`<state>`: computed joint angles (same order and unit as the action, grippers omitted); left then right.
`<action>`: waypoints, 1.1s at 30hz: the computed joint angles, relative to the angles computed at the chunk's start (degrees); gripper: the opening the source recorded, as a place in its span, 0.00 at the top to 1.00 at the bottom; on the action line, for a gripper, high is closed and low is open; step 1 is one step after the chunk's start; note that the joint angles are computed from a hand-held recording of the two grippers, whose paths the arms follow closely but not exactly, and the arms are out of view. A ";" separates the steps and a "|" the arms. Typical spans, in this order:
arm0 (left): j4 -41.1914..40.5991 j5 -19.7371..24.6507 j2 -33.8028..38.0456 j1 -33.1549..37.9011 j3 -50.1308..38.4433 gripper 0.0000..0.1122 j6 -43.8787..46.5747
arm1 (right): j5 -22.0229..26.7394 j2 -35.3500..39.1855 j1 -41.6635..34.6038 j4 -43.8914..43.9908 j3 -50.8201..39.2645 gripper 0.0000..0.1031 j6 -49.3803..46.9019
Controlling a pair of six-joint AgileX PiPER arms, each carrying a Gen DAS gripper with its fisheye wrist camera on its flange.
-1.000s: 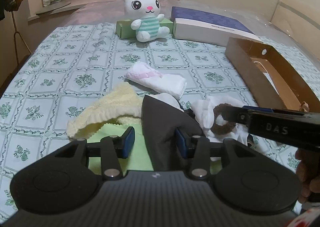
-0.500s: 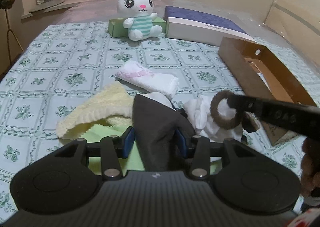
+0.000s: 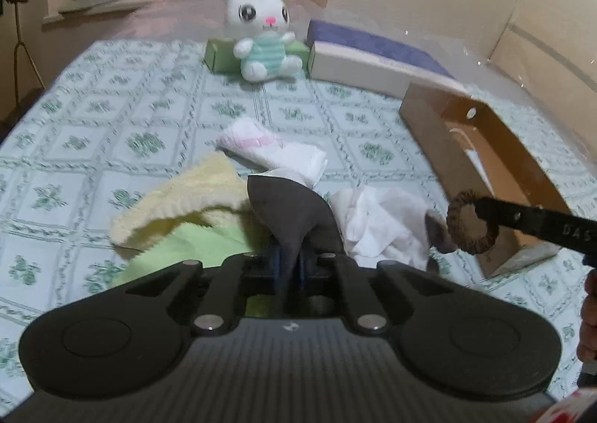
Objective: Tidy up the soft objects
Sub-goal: 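Carry the hair tie into the box and open the right tool while the left tool carries the black mask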
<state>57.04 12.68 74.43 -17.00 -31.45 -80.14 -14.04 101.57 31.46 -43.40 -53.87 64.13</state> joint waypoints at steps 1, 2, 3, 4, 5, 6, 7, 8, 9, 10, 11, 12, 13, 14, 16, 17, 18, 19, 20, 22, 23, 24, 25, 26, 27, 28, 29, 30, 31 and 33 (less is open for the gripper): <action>-2.07 1.31 -2.16 -0.56 0.30 0.93 1.87 | -0.52 -0.67 -0.46 -0.80 0.69 0.88 0.88; -3.29 2.57 -3.84 -1.14 0.32 0.93 2.91 | -0.92 -1.41 -0.90 -2.08 1.25 0.88 2.29; -4.49 4.01 -5.62 -1.72 0.27 0.93 4.10 | -1.36 -2.19 -1.33 -3.33 1.80 0.88 3.56; -5.48 5.77 -7.24 -2.45 0.03 0.93 5.15 | -1.77 -2.87 -1.68 -3.92 2.34 0.88 4.02; -5.55 7.87 -8.78 -3.47 -0.33 0.93 5.29 | -2.01 -3.78 -1.94 -4.06 2.95 0.88 4.05; -5.61 9.58 -10.05 -4.33 -0.72 0.93 5.56 | -2.12 -4.48 -2.14 -4.43 3.30 0.88 4.39; -5.54 11.14 -11.18 -5.20 -1.18 0.93 5.73 | -2.39 -5.23 -2.44 -4.85 3.74 0.88 4.79; -5.23 13.11 -12.27 -6.49 -1.74 0.93 5.46 | -2.72 -5.98 -2.78 -5.38 4.20 0.88 5.38; -5.56 14.30 -12.79 -7.15 -2.57 0.93 6.12 | -3.07 -6.68 -3.24 -6.36 4.52 0.88 6.51; -5.54 15.43 -13.26 -8.03 -3.40 0.93 6.42 | -3.50 -7.30 -3.79 -7.06 4.86 0.88 7.33; -5.28 16.25 -13.52 -8.75 -4.19 0.93 6.45 | -3.89 -8.03 -4.40 -7.61 5.24 0.88 7.89; -5.04 16.83 -13.60 -9.50 -5.00 0.93 6.49 | -4.11 -8.53 -5.00 -8.14 5.41 0.88 8.26; -4.78 17.06 -13.39 -10.20 -5.91 0.93 6.58 | -4.22 -9.09 -5.57 -8.27 5.61 0.88 8.24; -4.52 17.22 -12.82 -10.88 -7.04 0.93 6.56 | -4.38 -9.61 -6.30 -8.79 5.73 0.88 8.52; -3.95 17.09 -11.09 -12.27 -9.41 0.93 6.56 | -4.63 -10.64 -8.02 -9.94 5.97 0.88 9.29; -3.26 16.91 -9.91 -12.99 -10.50 0.93 5.97 | -4.89 -10.93 -9.03 -11.05 5.94 0.88 10.06; -2.83 16.52 -8.73 -13.64 -11.66 0.93 5.73 | -5.19 -11.07 -10.04 -12.37 5.80 0.88 10.95; -2.21 15.96 -7.14 -14.28 -13.04 0.93 5.24 | -5.36 -11.15 -11.00 -13.15 5.68 0.88 11.33; -1.86 15.19 -5.42 -14.70 -14.53 0.93 5.03 | -5.15 -11.23 -12.09 -14.47 5.35 0.88 12.28; -1.84 13.10 -1.85 -15.12 -17.57 0.93 5.16 | -5.18 -10.96 -14.18 -16.83 4.69 0.88 13.82; -2.22 11.94 0.03 -15.12 -19.15 0.93 5.60 | -5.28 -10.64 -15.47 -18.21 4.08 0.88 14.74; -2.77 10.82 2.15 -15.20 -21.00 0.93 6.35 | -5.40 -10.26 -16.48 -18.93 3.68 0.88 14.93; -3.20 9.82 4.37 -15.30 -22.99 0.93 7.15 | -5.41 -9.79 -17.57 -20.18 2.98 0.88 15.63; -3.58 9.13 6.72 -15.48 -25.16 0.93 7.84 | -5.53 -9.14 -18.78 -21.80 2.12 0.88 16.61; -4.28 8.54 9.01 -15.59 -27.31 0.93 8.81 | -5.73 -8.23 -20.05 -24.09 0.95 0.88 18.37; -5.89 7.93 11.26 -15.51 -29.60 0.93 10.54 | -6.10 -7.09 -21.34 -27.67 -0.55 0.88 21.41; -8.24 6.90 13.74 -15.16 -32.14 0.93 12.88 | -6.76 -6.01 -22.54 -31.80 -1.99 0.88 24.92; -10.63 6.41 16.16 -15.01 -34.73 0.93 15.29 | -7.37 -4.72 -23.78 -35.44 -3.55 0.88 28.28; -13.16 6.49 18.69 -15.06 -37.65 0.93 17.97 | -7.77 -3.50 -24.76 -37.83 -5.03 0.88 30.54; -16.84 6.44 22.88 -15.08 -42.52 0.93 22.35 | -8.14 -0.88 -26.33 -42.14 -8.41 0.88 34.46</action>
<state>40.19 19.12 97.32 -32.08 -73.97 -57.79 -22.18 100.69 5.13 -85.55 -62.28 98.60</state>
